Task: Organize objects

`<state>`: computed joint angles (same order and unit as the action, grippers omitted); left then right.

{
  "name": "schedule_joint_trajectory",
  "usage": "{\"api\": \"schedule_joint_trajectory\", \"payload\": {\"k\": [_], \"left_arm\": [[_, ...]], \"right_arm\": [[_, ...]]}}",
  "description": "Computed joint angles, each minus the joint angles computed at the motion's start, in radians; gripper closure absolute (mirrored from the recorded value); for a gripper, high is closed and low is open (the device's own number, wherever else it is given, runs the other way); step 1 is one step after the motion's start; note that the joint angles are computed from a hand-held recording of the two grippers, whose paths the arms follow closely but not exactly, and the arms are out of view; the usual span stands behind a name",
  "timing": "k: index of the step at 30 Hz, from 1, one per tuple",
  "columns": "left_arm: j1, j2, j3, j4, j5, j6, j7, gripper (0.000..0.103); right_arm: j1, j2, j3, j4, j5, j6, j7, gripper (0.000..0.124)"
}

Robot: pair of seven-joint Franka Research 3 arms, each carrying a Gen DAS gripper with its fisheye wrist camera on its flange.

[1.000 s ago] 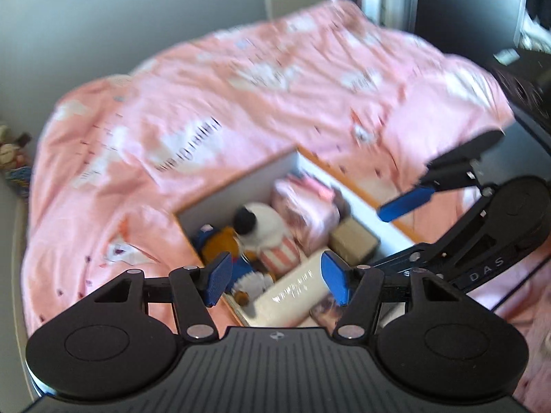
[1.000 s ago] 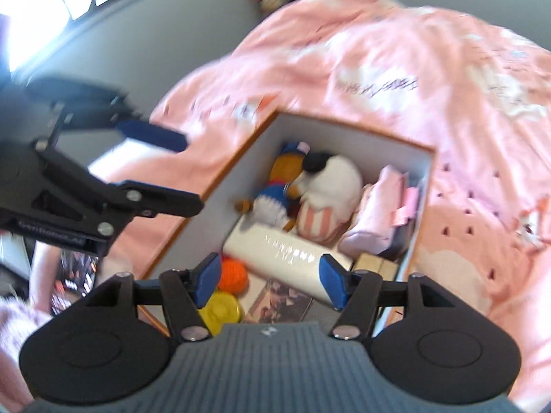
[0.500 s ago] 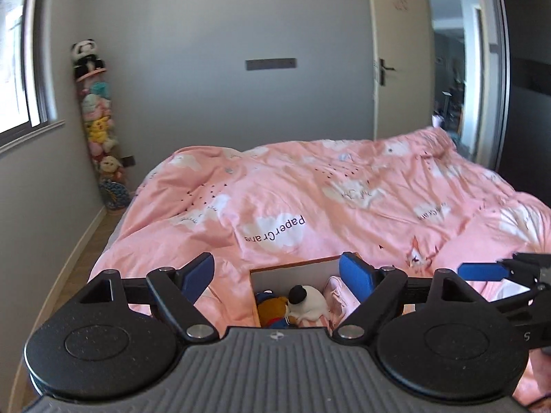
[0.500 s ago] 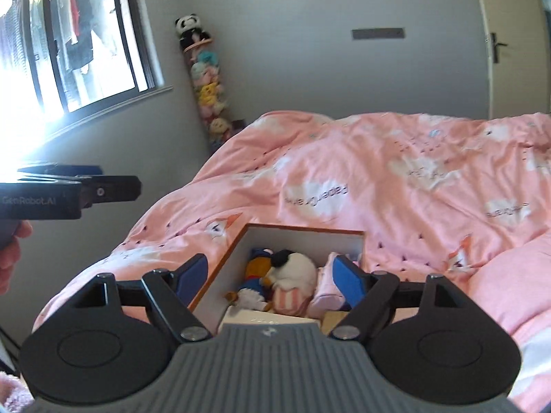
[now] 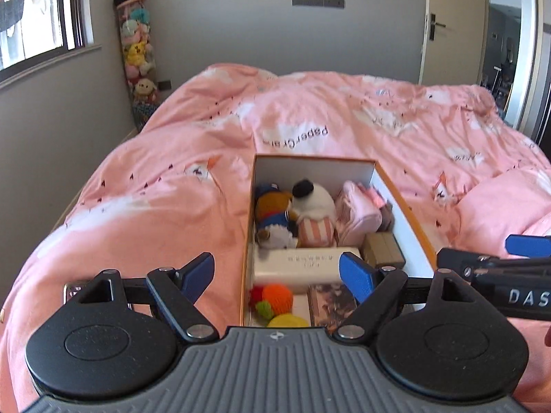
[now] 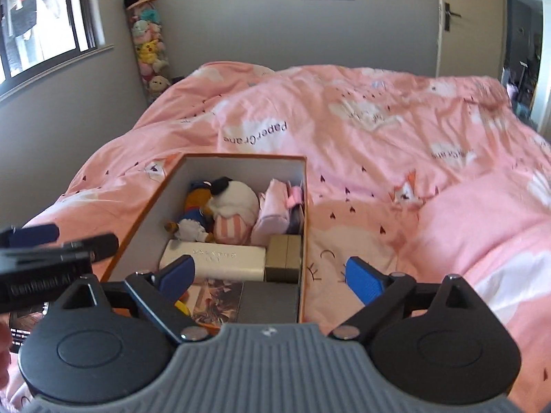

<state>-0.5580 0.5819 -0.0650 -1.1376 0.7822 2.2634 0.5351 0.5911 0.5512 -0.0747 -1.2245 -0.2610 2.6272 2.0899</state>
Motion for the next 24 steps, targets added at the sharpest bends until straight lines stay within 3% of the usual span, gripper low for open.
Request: {"api": "schedule_joint_trajectory", "payload": {"k": [4, 7, 19, 24], "left_arm": [[0.005, 0.028, -0.016, 0.031, -0.057, -0.061, 0.029, 0.007], [0.022, 0.058, -0.034, 0.058, -0.12, -0.08, 0.062, 0.007], [0.029, 0.086, -0.029, 0.081, -0.189, -0.097, 0.116, 0.007], [0.032, 0.087, -0.027, 0.08, -0.203, -0.096, 0.11, 0.007]], "right_arm": [[0.021, 0.016, -0.028, 0.012, -0.048, -0.016, 0.025, 0.029], [0.004, 0.051, 0.0, 0.053, -0.029, -0.051, -0.031, 0.03], [-0.021, 0.164, 0.042, 0.217, 0.086, -0.22, -0.163, 0.034], [-0.023, 0.179, 0.04, 0.239, 0.114, -0.239, -0.175, 0.034]]}}
